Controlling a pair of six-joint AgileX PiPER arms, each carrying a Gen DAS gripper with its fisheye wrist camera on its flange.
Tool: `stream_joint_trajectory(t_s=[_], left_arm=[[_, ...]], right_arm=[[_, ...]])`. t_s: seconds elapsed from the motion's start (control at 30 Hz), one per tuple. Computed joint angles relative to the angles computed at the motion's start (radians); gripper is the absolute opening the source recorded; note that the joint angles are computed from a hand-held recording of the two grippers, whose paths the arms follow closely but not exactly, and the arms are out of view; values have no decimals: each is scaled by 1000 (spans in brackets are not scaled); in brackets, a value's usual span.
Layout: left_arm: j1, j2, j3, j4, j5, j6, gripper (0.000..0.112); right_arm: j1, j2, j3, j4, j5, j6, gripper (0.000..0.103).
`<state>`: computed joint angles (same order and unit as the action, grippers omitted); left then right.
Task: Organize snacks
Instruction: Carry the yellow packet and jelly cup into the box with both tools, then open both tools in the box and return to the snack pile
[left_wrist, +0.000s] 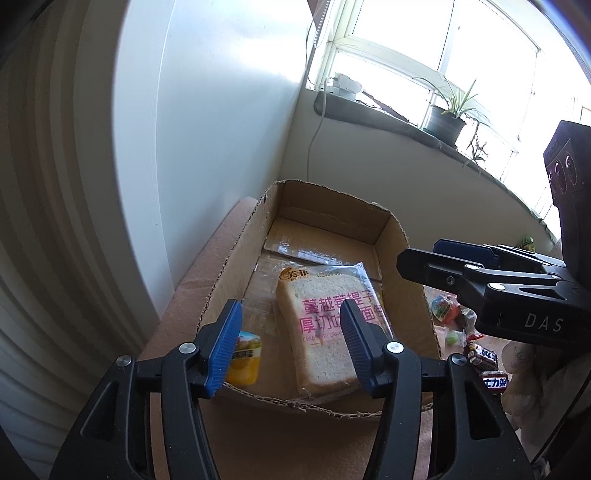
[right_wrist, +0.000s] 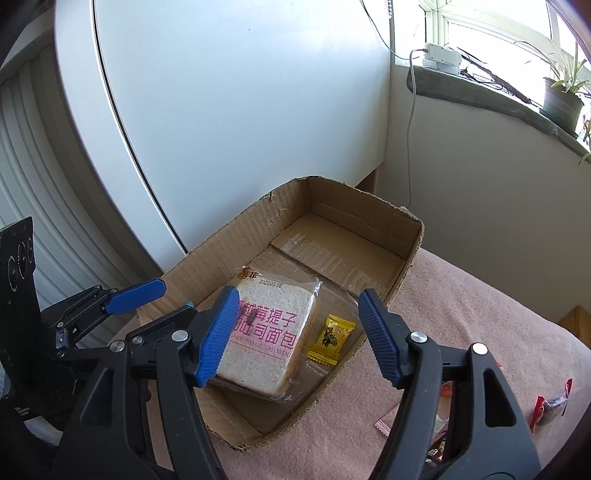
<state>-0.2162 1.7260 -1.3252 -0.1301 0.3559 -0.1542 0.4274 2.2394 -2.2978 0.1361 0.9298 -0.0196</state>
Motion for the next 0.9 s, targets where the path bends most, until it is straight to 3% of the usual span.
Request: stream_joint_trajectory(t_s=[0.1, 0.37, 0.6, 0.9], left_arm=[[-4, -12, 7, 4, -3, -2, 55], [-29, -47, 25, 19, -11, -14, 55], [-65, -80, 49, -28, -20, 31, 55], [-139, -70, 29, -150, 4, 143, 55]], right_arm=[[-5, -37, 57, 0, -31, -3, 78], [-24, -152, 219, 8, -101, -20, 79], [-86, -340, 495, 35, -205, -74, 79], [-246, -562, 816, 81, -247, -159, 79]])
